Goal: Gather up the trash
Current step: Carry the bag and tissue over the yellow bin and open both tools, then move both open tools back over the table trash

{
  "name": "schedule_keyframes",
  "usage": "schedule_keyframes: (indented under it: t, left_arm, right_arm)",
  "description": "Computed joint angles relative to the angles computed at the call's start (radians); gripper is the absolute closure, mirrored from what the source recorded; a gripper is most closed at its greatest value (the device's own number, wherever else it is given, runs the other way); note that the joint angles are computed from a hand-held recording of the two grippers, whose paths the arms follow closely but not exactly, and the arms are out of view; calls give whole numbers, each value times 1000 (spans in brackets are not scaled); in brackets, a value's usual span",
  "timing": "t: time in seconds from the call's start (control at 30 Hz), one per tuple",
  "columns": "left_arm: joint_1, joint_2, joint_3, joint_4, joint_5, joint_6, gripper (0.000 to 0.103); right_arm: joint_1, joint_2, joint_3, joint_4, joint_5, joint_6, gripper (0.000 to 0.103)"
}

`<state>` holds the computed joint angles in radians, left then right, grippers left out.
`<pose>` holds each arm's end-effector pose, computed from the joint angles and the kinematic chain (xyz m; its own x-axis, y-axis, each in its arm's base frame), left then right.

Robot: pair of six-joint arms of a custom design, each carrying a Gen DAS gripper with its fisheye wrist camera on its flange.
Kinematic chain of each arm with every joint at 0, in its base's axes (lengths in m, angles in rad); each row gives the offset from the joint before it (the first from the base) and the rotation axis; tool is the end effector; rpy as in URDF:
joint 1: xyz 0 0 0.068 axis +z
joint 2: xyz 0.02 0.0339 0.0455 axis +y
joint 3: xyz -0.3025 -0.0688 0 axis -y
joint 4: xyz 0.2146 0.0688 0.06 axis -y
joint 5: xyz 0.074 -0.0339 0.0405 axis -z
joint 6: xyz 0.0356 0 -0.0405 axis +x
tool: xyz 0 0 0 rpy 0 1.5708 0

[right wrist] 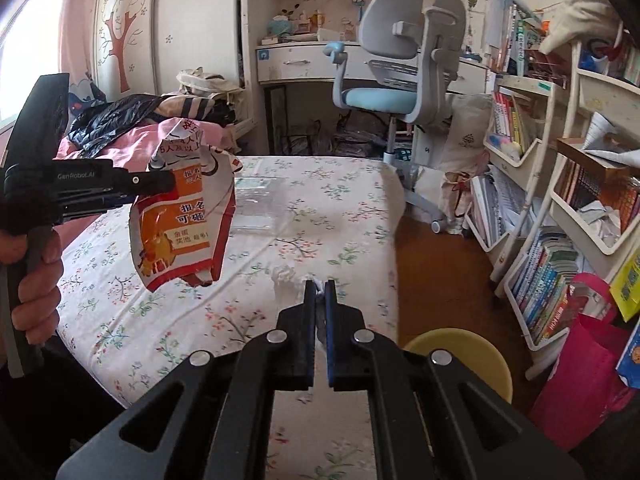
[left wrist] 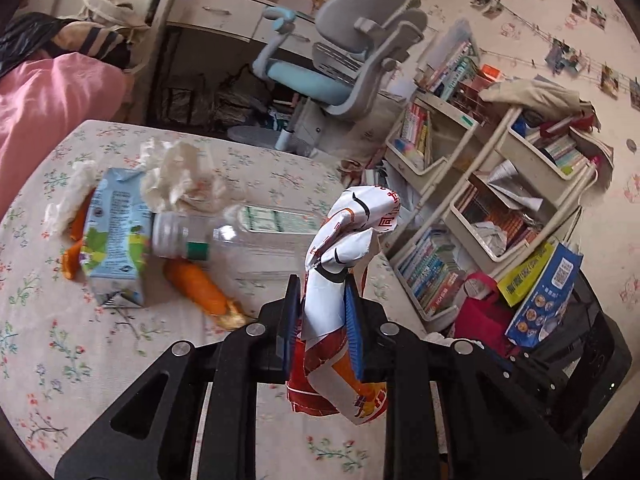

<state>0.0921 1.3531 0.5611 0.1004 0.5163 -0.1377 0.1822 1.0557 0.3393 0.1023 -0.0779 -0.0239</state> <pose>0.2296 0.0036 0.2313 -0.6701 -0.1818 -0.7197 0.2086 0.8844 -0.4176 0.1585 0.0320 0.2180 -0.5607 -0.1275 -0.8181 -0.2567 0.9662 0.0253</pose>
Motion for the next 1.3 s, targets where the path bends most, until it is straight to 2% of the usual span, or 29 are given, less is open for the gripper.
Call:
schedule_keyframes:
  t: [0.1,0.23,0.37,0.5,0.63,0.73,0.8,0.83,0.93,1.0,1.13,1.3]
  left_arm:
    - [-179,4,-13,69,-92,-84,83]
    - [-419,84,24,150,-225,-188,83]
    - [-629,229,121,201,-355,-246,83]
    - [-763,386,256,198,-453,-281,83]
    - [-830,518,375,164,-514,-316,82]
    - [-846,591,448,110,-527,-331,80]
    - [-849,628,481,81,-524,-339,77]
    - [-854,645,503,59,-534,-342,75]
    - [-852,661,534,42,-538,-346,69]
    - [-847,661,542,32,-546,-347,58]
    - [-829,620,518,21,-543,-332,55]
    - [-792,496,440,3,-566,-273,47]
  right_arm:
    - [-133,-26,-6,-21,-73,-57,98]
    - [-327,-35,13,-62,-182,-161,98]
    - [-499,26,31,-36,-256,-264,98]
    - [-614,145,31,35,-296,-312,98]
    - [-678,305,20,136,-298,-320,98]
    - [-703,385,27,171,-289,-307,88]
    - [-723,416,32,188,-301,-295,62]
    - [-734,417,28,196,-303,-289,58]
    - [-758,425,39,186,-321,-281,56]
    - [-769,417,42,178,-331,-270,54]
    - [-761,390,43,173,-347,-249,47]
    - [-683,293,27,155,-370,-214,39]
